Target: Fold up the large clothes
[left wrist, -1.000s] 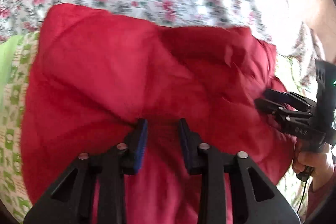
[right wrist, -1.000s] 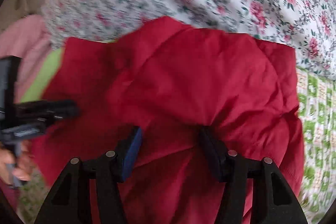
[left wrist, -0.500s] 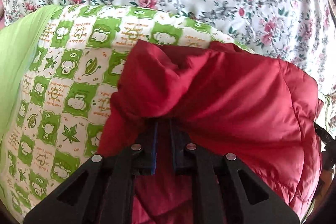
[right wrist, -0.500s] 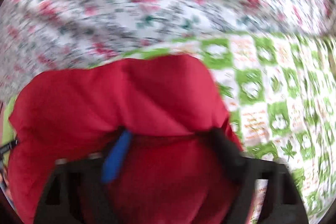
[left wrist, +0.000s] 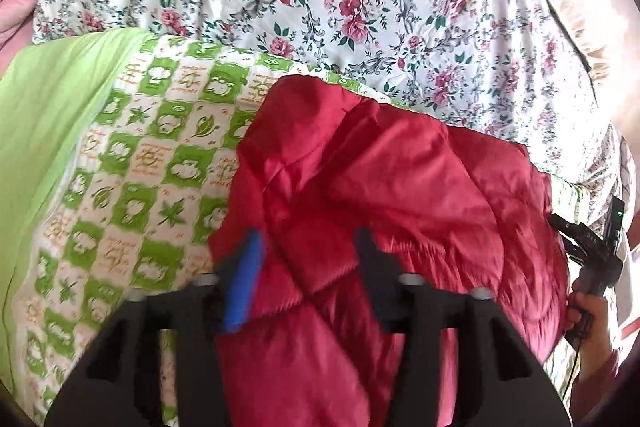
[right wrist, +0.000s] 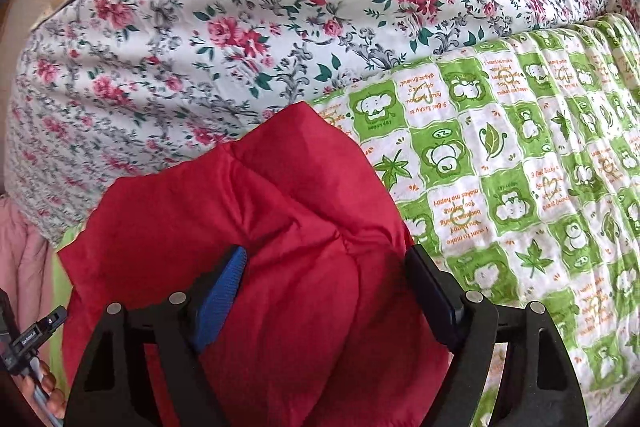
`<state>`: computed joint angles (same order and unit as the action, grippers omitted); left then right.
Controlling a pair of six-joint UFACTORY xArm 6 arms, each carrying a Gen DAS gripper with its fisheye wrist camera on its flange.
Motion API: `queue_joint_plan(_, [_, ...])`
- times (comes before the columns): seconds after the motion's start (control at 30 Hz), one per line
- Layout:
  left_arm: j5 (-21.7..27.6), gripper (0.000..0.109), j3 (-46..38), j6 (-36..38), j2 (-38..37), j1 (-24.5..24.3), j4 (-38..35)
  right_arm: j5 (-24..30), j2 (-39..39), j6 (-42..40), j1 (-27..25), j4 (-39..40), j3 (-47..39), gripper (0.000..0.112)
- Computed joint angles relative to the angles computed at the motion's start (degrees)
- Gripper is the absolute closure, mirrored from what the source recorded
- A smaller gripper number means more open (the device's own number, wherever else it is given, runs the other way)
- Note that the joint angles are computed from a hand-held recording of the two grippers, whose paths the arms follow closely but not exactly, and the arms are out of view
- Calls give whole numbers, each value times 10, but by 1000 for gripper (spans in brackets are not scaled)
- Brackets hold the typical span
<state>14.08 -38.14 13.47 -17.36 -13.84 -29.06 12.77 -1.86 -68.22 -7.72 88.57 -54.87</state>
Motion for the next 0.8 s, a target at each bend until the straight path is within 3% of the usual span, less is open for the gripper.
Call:
queue_joint_plan(0.13, [40, 44, 19, 64, -40, 16, -62, 51, -50, 16, -33, -39, 48, 28])
queue_joint_plan(0.23, [54, 36, 18, 58, -35, 33, -48, 91, -98, 21, -53, -59, 94, 28])
queue_joint_plan(0.4, [106, 31, 11, 155, -26, 66, -170, 212, -166, 19, -146, -103, 161, 28])
queue_joint_plan(0.43, [117, 26, 9, 172, -23, 72, -193, 212, -170, 24, -143, -105, 167, 28])
queue_joint_plan(0.7, [214, 25, -28, 259, 26, 106, -303, 347, -134, 35, -213, -148, 154, 20])
queue_joint_plan(0.8, [257, 22, -53, 266, 60, 117, -316, 355, -116, 44, -208, -170, 141, 19])
